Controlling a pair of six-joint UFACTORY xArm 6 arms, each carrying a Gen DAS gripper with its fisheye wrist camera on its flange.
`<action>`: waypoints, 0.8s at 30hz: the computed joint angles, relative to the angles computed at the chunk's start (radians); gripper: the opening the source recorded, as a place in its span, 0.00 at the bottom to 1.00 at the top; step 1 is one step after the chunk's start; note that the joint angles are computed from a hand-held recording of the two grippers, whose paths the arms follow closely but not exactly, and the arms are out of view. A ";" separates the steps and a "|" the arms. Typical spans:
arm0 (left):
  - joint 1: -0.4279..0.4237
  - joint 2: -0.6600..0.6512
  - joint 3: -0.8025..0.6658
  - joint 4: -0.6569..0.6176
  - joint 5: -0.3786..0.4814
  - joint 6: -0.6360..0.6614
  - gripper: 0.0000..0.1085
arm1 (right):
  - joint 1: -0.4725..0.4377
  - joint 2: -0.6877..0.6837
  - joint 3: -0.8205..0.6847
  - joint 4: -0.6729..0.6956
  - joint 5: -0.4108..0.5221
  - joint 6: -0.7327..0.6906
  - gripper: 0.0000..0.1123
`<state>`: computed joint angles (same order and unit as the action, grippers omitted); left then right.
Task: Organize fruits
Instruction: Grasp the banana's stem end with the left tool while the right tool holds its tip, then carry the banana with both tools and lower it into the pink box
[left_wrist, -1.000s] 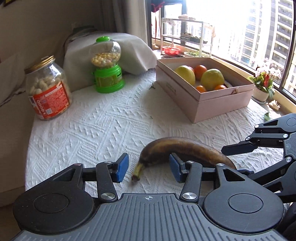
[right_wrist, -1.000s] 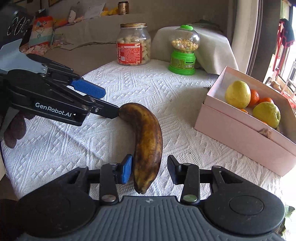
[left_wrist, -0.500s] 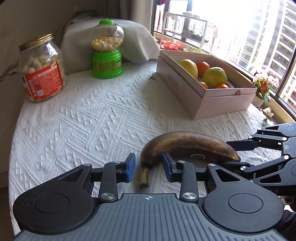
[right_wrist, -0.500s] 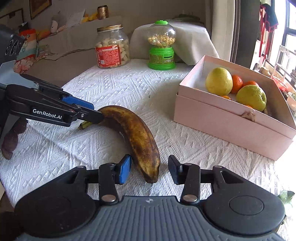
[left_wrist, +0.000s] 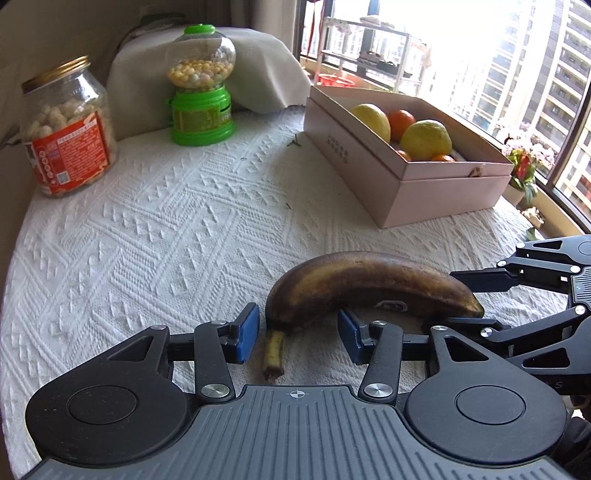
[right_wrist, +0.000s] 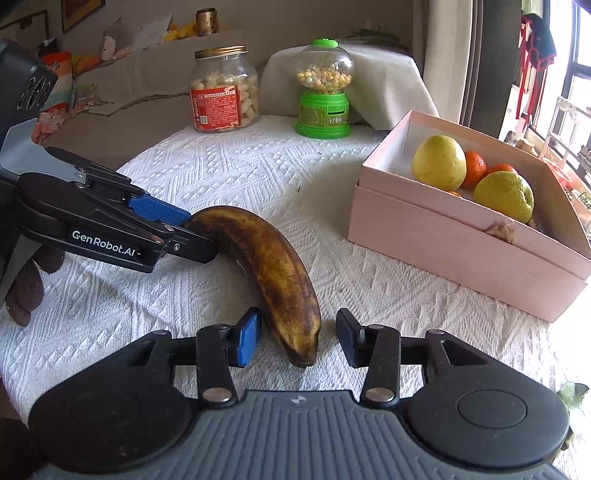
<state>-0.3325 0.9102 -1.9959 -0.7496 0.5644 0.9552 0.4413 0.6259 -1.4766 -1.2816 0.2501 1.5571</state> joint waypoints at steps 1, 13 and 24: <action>-0.001 0.001 0.000 -0.009 -0.003 0.017 0.49 | 0.000 0.000 0.000 -0.001 0.000 0.002 0.39; -0.018 -0.033 0.088 -0.157 -0.091 0.139 0.47 | 0.001 0.058 -0.078 0.030 -0.003 -0.061 0.36; -0.038 -0.091 0.116 -0.174 -0.080 0.049 0.41 | -0.002 -0.020 -0.004 -0.097 0.012 0.049 0.35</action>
<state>-0.3702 0.8189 -1.8798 -0.9235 0.4842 1.0043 0.4398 0.6060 -1.4806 -1.3787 0.2621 1.6064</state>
